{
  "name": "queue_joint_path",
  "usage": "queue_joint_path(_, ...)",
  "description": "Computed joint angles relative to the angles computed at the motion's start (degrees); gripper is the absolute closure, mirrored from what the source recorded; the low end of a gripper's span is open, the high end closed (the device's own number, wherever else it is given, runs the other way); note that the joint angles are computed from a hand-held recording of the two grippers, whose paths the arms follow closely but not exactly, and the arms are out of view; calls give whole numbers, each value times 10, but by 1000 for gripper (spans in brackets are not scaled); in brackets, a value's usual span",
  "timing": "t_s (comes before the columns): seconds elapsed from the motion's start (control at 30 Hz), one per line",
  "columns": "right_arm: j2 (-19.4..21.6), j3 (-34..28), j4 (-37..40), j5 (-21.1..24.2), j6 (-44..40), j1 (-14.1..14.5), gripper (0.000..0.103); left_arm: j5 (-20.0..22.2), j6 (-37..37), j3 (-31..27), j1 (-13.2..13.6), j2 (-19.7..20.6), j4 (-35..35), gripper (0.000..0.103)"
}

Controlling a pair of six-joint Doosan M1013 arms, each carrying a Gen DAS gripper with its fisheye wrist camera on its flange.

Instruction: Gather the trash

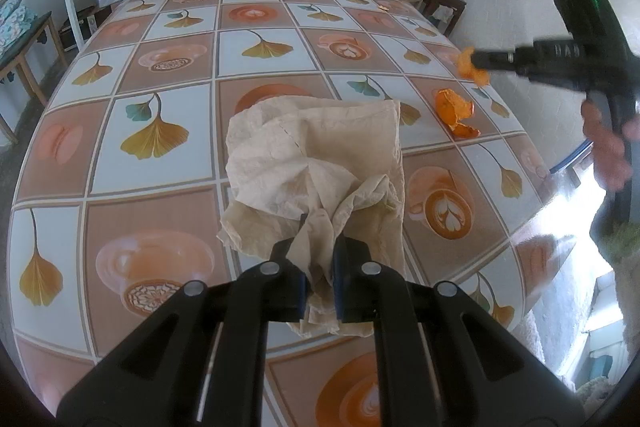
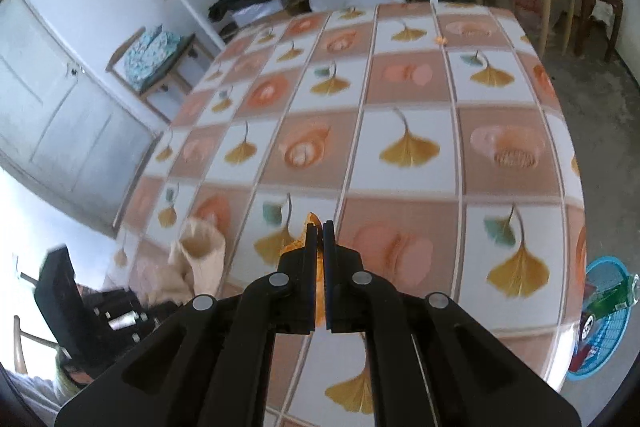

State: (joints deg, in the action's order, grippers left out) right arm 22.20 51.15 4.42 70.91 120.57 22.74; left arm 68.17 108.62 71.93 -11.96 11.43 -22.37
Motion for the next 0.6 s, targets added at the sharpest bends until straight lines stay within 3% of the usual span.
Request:
queue_joint_path(0.2, 5, 11, -6, 19, 1, 4, 100, 0, 0, 0, 0, 0, 1, 95)
queue_joint_path(0.37, 19, -9, -56, 49, -16, 18, 97, 0, 1, 0, 0, -1, 1, 95)
queue_joint_path(0.43, 18, -10, -53, 49, -20, 16, 91, 0, 1, 0, 1, -1, 1, 95)
queue_joint_path(0.5, 11, 0, -46, 31, -20, 14, 74, -1, 1, 1, 0, -1, 1, 95)
queue_joint_path(0.6, -5, 20, -36, -3, -13, 10, 67, -1, 2, 0, 1, -1, 0, 95)
